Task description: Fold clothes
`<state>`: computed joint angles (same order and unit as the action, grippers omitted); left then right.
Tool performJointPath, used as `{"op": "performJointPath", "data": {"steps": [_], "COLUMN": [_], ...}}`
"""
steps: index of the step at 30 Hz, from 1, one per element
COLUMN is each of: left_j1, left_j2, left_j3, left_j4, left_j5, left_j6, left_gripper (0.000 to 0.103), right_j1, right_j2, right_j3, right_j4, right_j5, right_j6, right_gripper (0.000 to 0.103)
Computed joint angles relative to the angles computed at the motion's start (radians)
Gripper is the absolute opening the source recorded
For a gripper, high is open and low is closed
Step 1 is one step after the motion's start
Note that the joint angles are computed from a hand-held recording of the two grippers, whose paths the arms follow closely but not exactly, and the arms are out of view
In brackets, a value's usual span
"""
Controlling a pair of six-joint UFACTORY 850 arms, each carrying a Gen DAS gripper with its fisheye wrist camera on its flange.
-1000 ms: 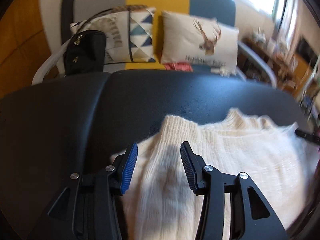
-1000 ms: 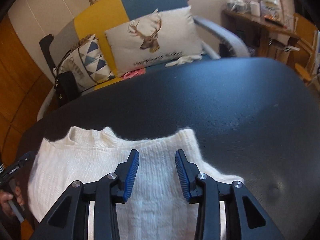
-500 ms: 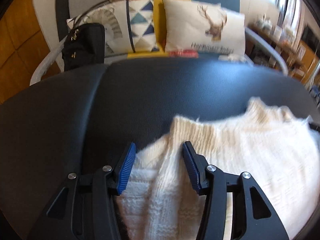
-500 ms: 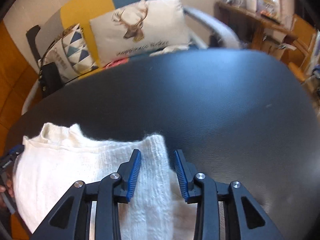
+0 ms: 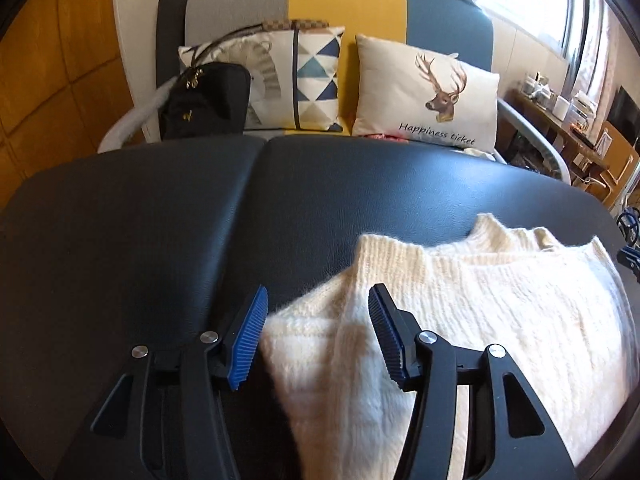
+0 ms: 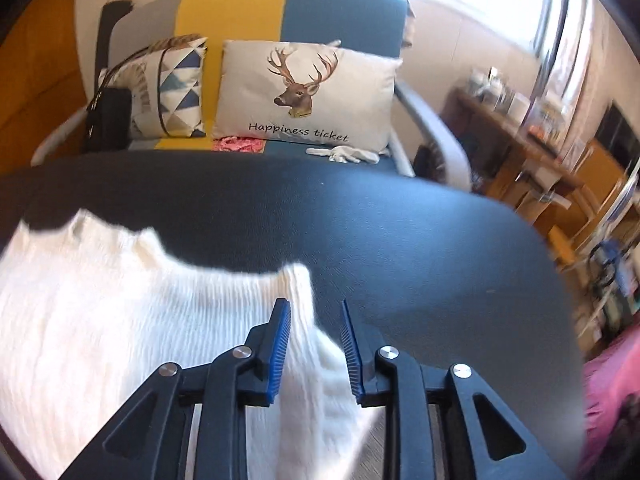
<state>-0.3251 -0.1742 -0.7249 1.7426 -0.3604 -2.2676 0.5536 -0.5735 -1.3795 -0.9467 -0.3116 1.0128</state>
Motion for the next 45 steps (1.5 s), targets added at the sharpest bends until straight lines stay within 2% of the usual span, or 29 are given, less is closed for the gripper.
{"op": "performJointPath", "data": {"steps": [4, 6, 14, 20, 28, 37, 41, 43, 45], "left_j1": [-0.028, -0.044, -0.108, -0.139, -0.156, -0.170, -0.210, -0.248, -0.280], "left_j2": [0.046, 0.062, 0.136, 0.204, 0.261, 0.239, 0.171, 0.143, 0.119], "left_j3": [0.031, 0.041, 0.093, 0.132, 0.171, 0.171, 0.103, 0.057, 0.015], "left_j4": [-0.030, -0.084, -0.213, -0.252, -0.289, -0.320, -0.498, -0.532, -0.548], "left_j5": [0.019, 0.025, 0.014, -0.027, -0.061, -0.074, -0.204, -0.300, -0.379], "left_j6": [0.002, 0.044, 0.141, 0.164, 0.178, 0.207, 0.373, 0.417, 0.449], "left_gripper": [0.056, 0.056, 0.056, 0.056, 0.056, 0.056, 0.056, 0.056, 0.056], "right_j1": [0.020, 0.030, 0.112, 0.172, 0.198, 0.198, 0.166, 0.140, 0.123], "right_j2": [0.026, 0.055, 0.159, 0.198, 0.211, 0.189, 0.145, 0.113, 0.105], "right_j3": [0.024, 0.056, 0.169, 0.192, 0.211, 0.218, 0.207, 0.195, 0.209], "right_j4": [0.021, 0.023, -0.251, -0.375, -0.386, -0.298, -0.118, 0.059, 0.124], "right_j5": [-0.062, -0.066, -0.093, -0.130, -0.129, -0.125, -0.079, -0.062, -0.032], "right_j6": [-0.004, 0.015, 0.296, 0.369, 0.381, 0.339, 0.228, 0.117, 0.098], "right_gripper": [0.025, 0.025, 0.025, 0.025, 0.025, 0.025, 0.025, 0.025, 0.025]}}
